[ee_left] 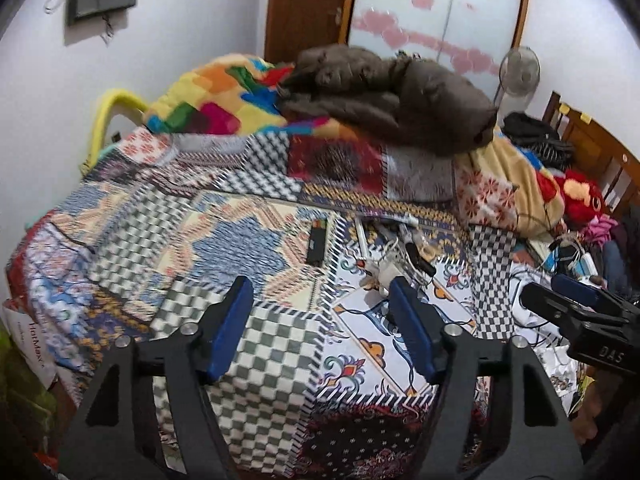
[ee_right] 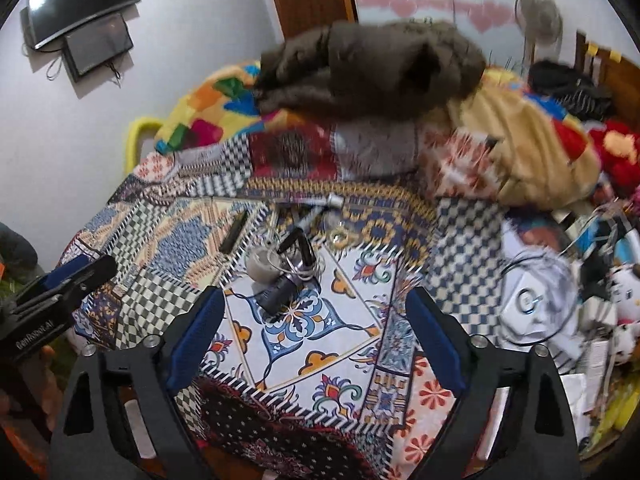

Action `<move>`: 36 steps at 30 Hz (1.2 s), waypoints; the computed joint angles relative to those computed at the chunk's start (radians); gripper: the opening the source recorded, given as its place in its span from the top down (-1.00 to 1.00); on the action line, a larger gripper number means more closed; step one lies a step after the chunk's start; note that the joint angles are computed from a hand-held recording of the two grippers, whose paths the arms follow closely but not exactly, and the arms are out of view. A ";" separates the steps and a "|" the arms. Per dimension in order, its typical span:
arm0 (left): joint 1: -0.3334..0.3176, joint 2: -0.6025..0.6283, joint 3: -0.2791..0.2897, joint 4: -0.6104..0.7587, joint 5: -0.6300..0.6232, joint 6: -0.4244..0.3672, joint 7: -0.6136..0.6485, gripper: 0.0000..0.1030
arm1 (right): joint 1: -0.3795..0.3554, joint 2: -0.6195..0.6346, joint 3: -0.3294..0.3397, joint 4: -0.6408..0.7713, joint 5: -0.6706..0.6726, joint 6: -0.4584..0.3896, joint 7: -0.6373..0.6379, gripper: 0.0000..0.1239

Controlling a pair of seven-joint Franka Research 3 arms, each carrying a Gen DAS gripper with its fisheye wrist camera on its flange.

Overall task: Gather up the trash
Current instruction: 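Move both tools down toward the small items on the quilt, then close the right tool on the purple spray bottle and lift it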

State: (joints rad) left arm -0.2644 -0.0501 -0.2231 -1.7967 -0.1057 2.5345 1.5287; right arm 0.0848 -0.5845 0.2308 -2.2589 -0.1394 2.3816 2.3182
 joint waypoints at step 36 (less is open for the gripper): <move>0.011 0.248 -0.089 0.179 -0.161 -0.094 0.122 0.18 | 0.080 0.235 -0.121 0.031 0.227 0.042 -0.283 0.71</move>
State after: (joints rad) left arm -0.2537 0.1976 -0.3119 -1.6180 -0.2669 2.4408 1.6505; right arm 0.1646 -0.3490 0.1103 -2.2279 0.0880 2.4241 2.0348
